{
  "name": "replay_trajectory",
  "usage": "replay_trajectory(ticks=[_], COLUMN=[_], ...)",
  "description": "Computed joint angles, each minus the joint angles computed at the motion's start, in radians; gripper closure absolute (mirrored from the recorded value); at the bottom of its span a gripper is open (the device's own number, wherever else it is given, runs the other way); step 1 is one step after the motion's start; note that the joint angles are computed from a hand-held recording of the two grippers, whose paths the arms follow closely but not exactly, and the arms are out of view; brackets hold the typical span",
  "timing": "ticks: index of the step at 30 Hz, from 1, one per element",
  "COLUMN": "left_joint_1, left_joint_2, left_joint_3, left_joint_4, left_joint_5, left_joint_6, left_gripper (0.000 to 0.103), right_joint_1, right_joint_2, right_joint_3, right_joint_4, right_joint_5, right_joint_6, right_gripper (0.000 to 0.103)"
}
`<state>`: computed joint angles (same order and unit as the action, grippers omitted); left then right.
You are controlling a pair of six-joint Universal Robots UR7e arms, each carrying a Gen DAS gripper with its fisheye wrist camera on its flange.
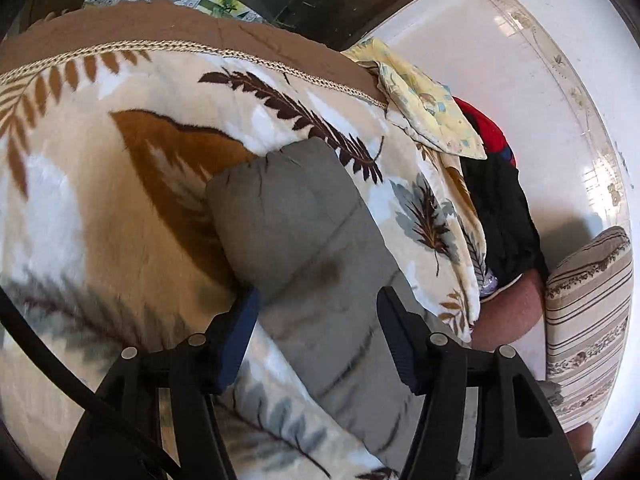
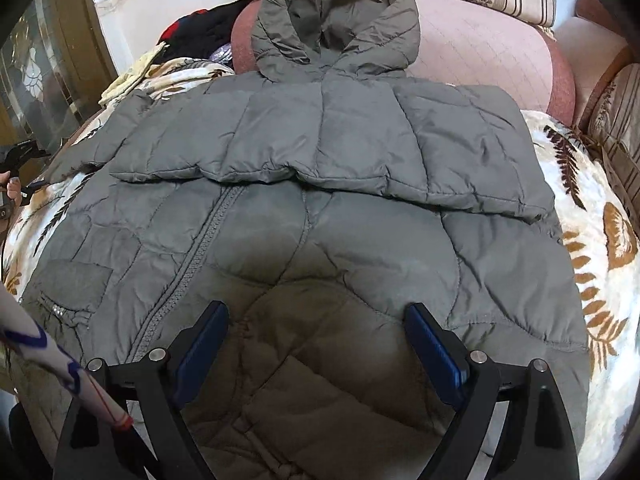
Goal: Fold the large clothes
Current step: 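Close the left gripper on the sleeve cuff, then lift the sleeve and fold it across the jacket front, then release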
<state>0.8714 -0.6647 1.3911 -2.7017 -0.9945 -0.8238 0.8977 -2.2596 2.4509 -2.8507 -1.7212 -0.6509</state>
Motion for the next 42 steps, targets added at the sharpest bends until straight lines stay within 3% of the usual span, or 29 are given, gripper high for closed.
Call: replay_trajectory(ticks=[3, 9, 14, 15, 16, 20, 23, 25, 30, 38, 42], left_joint_1=[0.006, 0.018, 0.027, 0.018, 0.01, -0.028, -0.062, -0.089, -0.177, -0.357, -0.417], left_joint_2=[0.01, -0.001, 0.042, 0.051, 0.055, 0.05, 0.043, 0.035, 0.045, 0.148, 0.231], left_joint_3=[-0.003, 0.052, -0.015, -0.027, -0.03, 0.002, -0.003, -0.011, -0.056, -0.157, -0.193], left_joint_4=[0.011, -0.083, -0.065, -0.05, -0.041, -0.137, -0.159, -0.163, -0.173, -0.092, -0.051], left_joint_5=[0.034, 0.007, 0.027, 0.065, 0.094, 0.143, 0.14, 0.113, 0.055, -0.132, -0.267], left_joint_6=[-0.012, -0.024, 0.02, 0.02, 0.017, 0.073, 0.144, 0.186, 0.271, 0.395, 0.372], left_gripper=[0.042, 0.044, 0.044, 0.062, 0.087, 0.091, 0.092, 0.092, 0.092, 0.092, 0.092], right_joint_1=[-0.002, 0.003, 0.001, -0.003, -0.007, -0.015, -0.047, -0.086, -0.136, -0.278, -0.351], right_joint_2=[0.004, 0.016, 0.018, 0.015, 0.014, 0.012, -0.016, -0.044, -0.078, -0.17, -0.199], right_joint_3=[-0.001, -0.003, 0.003, 0.004, 0.004, -0.002, -0.007, -0.014, -0.026, -0.038, -0.049], right_joint_4=[-0.001, -0.008, -0.021, -0.02, -0.019, -0.012, 0.008, 0.034, 0.052, 0.08, 0.088], right_joint_5=[0.001, -0.008, -0.008, -0.001, 0.004, 0.02, 0.07, 0.124, 0.17, 0.318, 0.389], right_joint_6=[0.0, 0.003, -0.004, -0.005, -0.006, 0.005, 0.019, 0.038, 0.074, 0.113, 0.14], right_gripper=[0.009, 0.009, 0.009, 0.009, 0.009, 0.014, 0.018, 0.018, 0.018, 0.018, 0.018])
